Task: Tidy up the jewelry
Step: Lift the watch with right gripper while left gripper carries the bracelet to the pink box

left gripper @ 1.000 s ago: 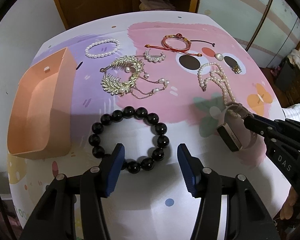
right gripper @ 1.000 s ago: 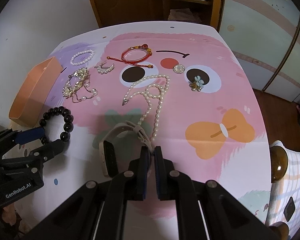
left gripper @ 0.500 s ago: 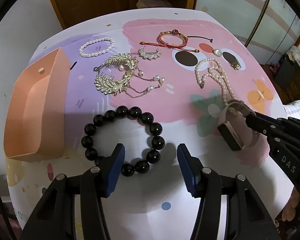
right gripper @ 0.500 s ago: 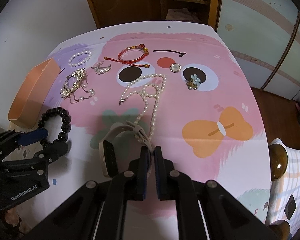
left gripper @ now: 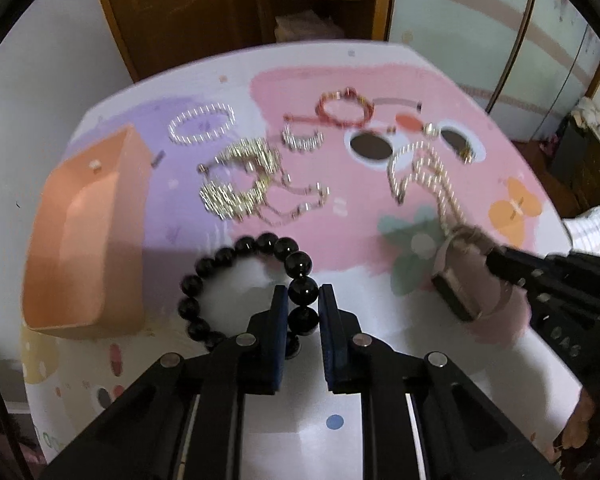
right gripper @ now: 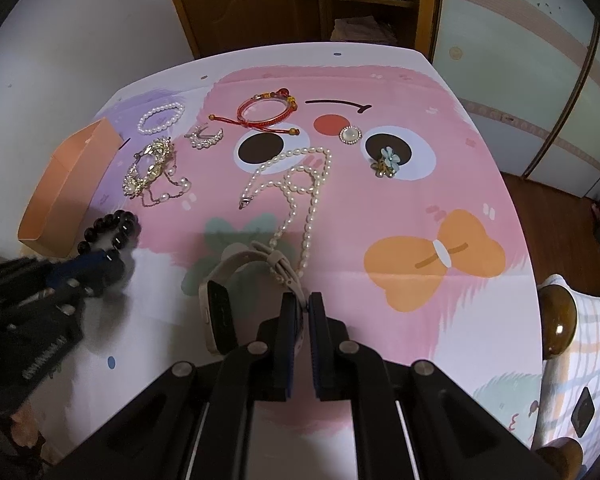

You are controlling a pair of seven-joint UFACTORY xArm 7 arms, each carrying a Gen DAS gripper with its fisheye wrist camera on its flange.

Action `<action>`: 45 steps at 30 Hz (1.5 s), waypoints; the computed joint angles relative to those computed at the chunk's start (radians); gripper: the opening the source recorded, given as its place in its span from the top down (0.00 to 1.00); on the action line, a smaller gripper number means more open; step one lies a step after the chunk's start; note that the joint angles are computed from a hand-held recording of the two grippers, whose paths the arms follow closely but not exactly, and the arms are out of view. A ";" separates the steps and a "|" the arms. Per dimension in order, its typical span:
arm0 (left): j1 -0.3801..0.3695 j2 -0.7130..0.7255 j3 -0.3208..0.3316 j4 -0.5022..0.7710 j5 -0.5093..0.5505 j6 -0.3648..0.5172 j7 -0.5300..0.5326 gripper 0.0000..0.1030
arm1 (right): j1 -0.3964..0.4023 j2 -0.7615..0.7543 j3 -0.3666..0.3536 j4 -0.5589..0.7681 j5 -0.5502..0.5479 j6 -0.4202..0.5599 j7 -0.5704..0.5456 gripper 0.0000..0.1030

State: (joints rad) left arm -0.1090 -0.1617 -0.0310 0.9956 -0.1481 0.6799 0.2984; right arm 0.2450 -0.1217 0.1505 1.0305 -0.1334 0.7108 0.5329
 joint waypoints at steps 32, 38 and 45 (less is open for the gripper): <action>0.181 -0.011 0.134 0.256 -0.157 0.067 0.024 0.88 | 0.102 0.161 0.045 0.426 -0.065 0.049 -0.107 0.94; 0.229 0.098 0.150 0.325 -0.181 0.105 0.042 0.88 | 0.162 0.352 0.035 0.682 -0.018 0.085 -0.181 0.94; 0.271 0.169 0.134 0.359 -0.294 0.142 0.111 0.88 | 0.242 0.655 0.005 1.093 0.060 0.231 -0.250 0.94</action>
